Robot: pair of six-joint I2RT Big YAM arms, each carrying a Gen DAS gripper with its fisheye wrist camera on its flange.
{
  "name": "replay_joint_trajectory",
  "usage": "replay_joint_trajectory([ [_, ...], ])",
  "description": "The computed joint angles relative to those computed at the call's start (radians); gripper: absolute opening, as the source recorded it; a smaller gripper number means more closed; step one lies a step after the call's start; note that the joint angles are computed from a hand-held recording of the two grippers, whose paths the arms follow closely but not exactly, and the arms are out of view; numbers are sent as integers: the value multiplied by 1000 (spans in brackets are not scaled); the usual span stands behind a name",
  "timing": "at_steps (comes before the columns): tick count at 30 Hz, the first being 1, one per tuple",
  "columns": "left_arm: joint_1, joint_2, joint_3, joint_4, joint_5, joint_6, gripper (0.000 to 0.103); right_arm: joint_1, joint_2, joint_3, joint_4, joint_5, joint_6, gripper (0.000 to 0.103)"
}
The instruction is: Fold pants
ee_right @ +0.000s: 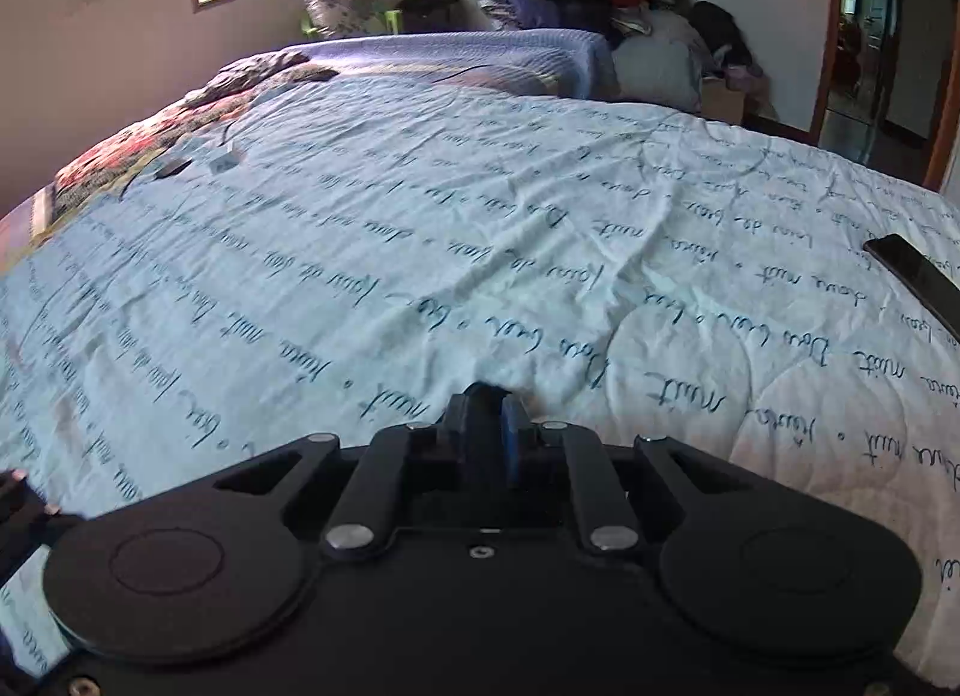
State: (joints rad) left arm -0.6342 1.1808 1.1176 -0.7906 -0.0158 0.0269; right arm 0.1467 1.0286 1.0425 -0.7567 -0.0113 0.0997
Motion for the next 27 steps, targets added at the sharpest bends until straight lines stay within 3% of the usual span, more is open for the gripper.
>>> replay_joint_trajectory([
  [2, -9, 13, 4, -4, -18, -1, 92, 32, 48, -2, -25, 85, -35, 13],
  [4, 2, 15, 27, -28, -11, 1, 89, 29, 47, -19, 7, 121, -3, 13],
  [7, 58, -16, 52, -54, -11, -26, 88, 35, -69, -42, 15, 159, 45, 16],
  [9, 109, -33, 81, -100, -5, -40, 88, 62, -167, -64, -24, 153, 27, 20],
  [11, 172, -55, 115, -145, 52, -53, 89, 117, -258, -98, -56, 126, 21, 21],
  [14, 228, -61, 178, -229, 123, -100, 89, 230, -308, -155, -60, 60, 64, 21],
  [16, 240, -60, 202, -244, 181, -154, 91, 307, -291, -190, -46, 52, 104, 25],
  [18, 212, -42, 219, -250, 165, -169, 93, 418, -285, -226, -42, 141, 126, 28],
  [20, 160, -31, 208, -226, 115, -156, 93, 541, -310, -221, -99, 300, 83, 34],
  [21, 133, -24, 199, -212, 99, -139, 93, 557, -331, -210, -132, 322, 100, 34],
  [23, 79, -6, 179, -190, 87, -108, 93, 549, -410, -203, -175, 355, 160, 32],
  [25, 28, 0, 147, -137, 75, -105, 93, 541, -480, -208, -236, 475, 225, 32],
  [27, -33, 0, 101, -54, 15, -105, 93, 447, -566, -234, -293, 541, 324, 33],
])
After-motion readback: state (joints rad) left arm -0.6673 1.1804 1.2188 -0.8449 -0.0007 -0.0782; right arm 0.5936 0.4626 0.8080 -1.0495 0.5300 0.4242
